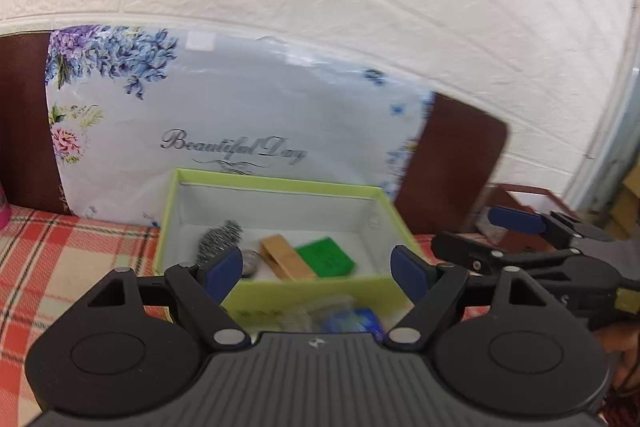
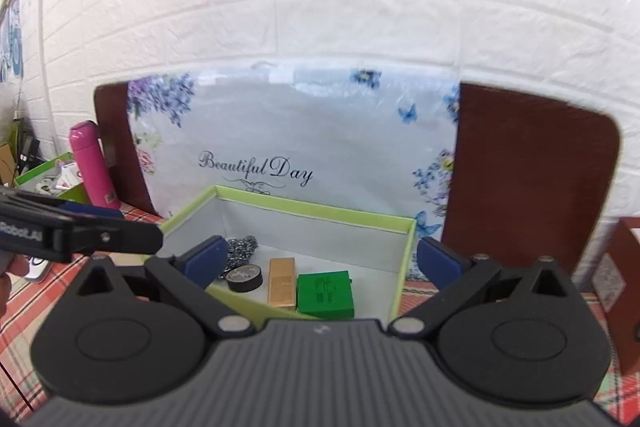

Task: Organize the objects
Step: 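Grasp the yellow medicine box with left gripper while right grasps second green box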

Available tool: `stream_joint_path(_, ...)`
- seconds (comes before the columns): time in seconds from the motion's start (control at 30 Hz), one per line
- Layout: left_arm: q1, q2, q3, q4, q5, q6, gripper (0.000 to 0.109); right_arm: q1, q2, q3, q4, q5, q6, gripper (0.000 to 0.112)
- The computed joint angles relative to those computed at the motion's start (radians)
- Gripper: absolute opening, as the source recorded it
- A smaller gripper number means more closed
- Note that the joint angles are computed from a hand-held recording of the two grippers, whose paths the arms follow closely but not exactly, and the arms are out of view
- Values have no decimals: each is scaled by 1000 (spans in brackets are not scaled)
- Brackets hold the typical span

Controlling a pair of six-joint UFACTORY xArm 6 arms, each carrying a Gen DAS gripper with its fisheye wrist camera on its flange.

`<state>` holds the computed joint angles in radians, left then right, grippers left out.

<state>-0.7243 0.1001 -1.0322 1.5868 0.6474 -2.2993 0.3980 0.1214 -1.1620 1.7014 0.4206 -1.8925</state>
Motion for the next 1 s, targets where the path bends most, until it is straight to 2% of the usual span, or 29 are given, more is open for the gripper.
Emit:
stream_joint_path(0.1,-82,-26,46,41,14,-55,84,-52,-140,150,90,40,-119,103)
stream_joint_path(0.23,-157,-2,74,88,-40,-147,84,-96,-260,321,256,16,-325,103)
stream_joint_path(0.33,-195,48,71,74,-76,-202,84,-113,-277,418,246,-14,-350,103)
stream_joint_path(0.43,-199,117,45,128,-146,-319,84,-103,-251,479,240,-68,-376,103)
stream_joint_path(0.53,-202,181,5,73,-148,-261,84,-95,-232,528,222,-78,-387,103)
stream_joint_path(0.67,-188,242,-42,65,-101,-201,84,-71,-203,541,317,-98,-532,103)
stream_joint_path(0.8,-152,287,-97,123,-96,-191,84,-65,-208,552,308,-95,-517,93)
stream_joint_path(1.0,-91,349,-180,161,-119,-147,84,-85,-228,570,273,-71,-471,93)
